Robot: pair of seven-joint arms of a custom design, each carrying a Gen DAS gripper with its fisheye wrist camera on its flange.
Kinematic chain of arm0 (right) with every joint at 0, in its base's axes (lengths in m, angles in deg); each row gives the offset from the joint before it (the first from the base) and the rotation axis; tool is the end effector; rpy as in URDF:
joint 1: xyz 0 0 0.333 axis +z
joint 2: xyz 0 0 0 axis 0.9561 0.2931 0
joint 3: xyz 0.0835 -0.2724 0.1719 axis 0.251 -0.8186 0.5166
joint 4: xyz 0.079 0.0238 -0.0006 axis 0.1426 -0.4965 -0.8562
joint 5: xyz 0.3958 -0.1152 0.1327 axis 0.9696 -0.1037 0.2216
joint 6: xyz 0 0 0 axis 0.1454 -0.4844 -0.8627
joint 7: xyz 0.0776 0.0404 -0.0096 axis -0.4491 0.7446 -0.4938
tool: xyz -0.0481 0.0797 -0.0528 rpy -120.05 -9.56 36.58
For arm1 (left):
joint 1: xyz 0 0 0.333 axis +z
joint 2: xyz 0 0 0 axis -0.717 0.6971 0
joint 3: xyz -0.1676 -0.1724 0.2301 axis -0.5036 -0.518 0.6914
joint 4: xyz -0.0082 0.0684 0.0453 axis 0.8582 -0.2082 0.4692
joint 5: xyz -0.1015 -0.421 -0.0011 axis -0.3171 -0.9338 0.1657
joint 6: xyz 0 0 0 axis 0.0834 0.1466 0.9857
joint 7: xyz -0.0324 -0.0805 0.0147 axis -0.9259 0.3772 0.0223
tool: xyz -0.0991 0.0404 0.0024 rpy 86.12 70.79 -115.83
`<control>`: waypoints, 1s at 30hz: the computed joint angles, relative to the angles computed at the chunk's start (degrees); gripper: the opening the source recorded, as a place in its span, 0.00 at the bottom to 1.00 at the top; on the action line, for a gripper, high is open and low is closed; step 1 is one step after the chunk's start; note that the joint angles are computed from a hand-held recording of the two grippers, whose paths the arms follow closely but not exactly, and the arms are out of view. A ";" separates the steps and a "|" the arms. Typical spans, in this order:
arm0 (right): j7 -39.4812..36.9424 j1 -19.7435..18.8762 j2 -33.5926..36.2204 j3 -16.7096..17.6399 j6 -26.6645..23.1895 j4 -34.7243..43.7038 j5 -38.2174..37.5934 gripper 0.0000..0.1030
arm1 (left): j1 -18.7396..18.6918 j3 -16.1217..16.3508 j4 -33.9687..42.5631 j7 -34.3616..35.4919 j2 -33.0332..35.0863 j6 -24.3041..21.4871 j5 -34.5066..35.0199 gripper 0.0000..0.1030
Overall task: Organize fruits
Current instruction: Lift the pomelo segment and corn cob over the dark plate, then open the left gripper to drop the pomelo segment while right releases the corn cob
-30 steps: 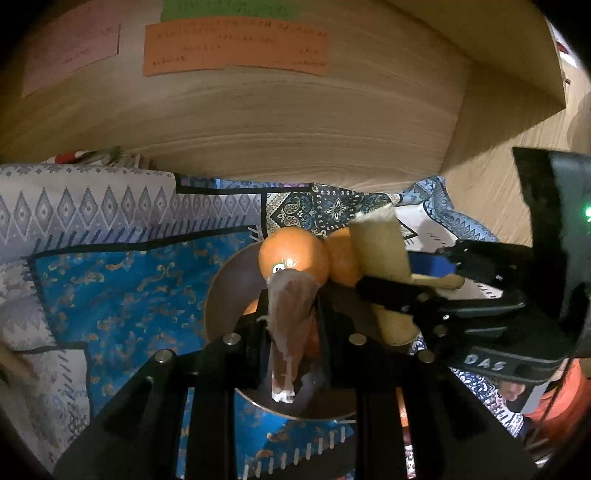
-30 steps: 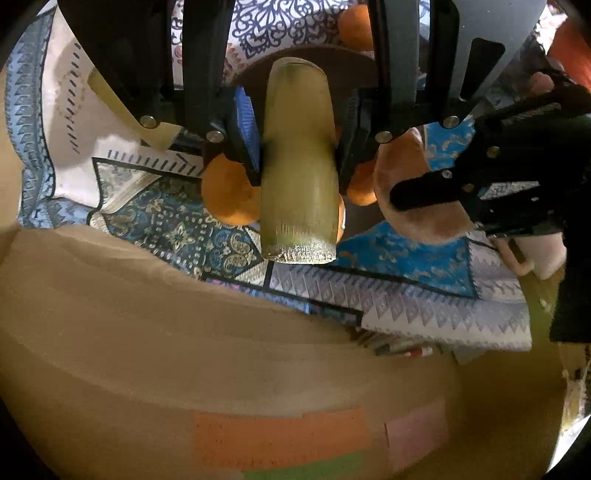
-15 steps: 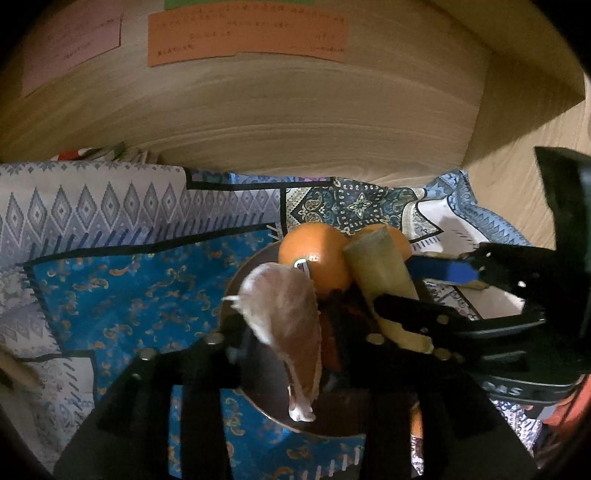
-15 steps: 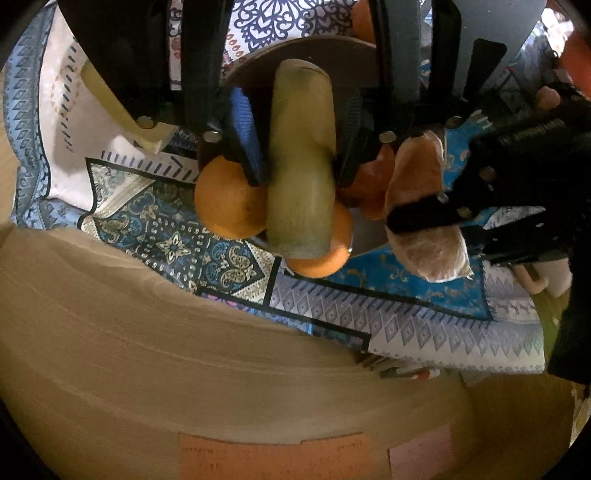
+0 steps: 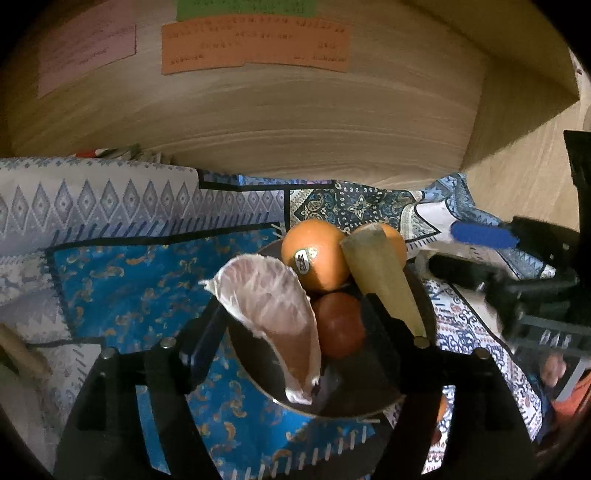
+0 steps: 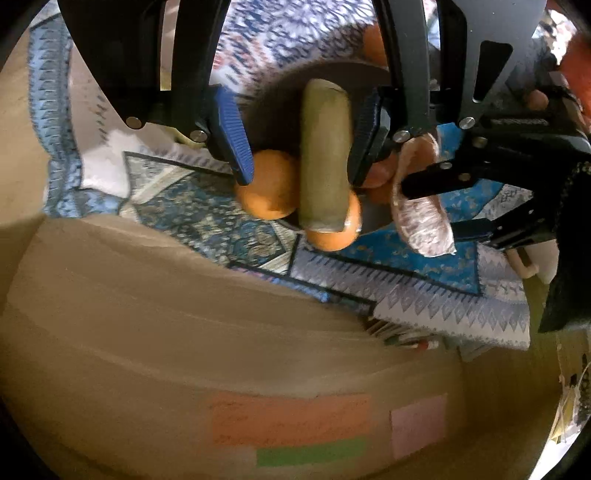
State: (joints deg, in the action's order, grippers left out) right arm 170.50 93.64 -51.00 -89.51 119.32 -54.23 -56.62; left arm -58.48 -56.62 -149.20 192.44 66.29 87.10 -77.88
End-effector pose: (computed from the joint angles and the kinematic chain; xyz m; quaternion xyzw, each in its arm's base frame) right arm 0.5788 0.2799 0.4310 -0.6980 0.5815 -0.2661 0.3224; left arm 0.6423 -0.3046 0.4083 -0.4565 0.7954 -0.3626 0.1656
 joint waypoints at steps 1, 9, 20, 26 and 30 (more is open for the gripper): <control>1.29 0.18 -0.70 -0.44 -0.56 -0.52 -1.28 0.50 | -0.01 0.11 -0.46 -0.06 -0.33 0.18 0.05 0.74; 3.68 -3.08 -4.05 0.54 -4.65 -5.59 -2.35 0.57 | 0.05 0.82 -4.43 -1.86 -2.64 1.89 0.37 0.76; -9.51 -5.77 -1.99 1.39 -9.20 -6.31 10.45 0.58 | -0.74 2.46 -7.74 -5.01 -4.61 2.78 2.30 0.76; -17.77 -5.78 1.34 1.28 -11.09 -3.60 17.14 0.60 | 0.48 1.47 -8.54 -4.75 -5.25 3.21 1.20 0.76; -19.82 -4.82 3.27 0.58 -13.86 -1.27 17.91 0.66 | 0.85 1.29 -8.92 -4.96 -5.33 3.11 0.78 0.76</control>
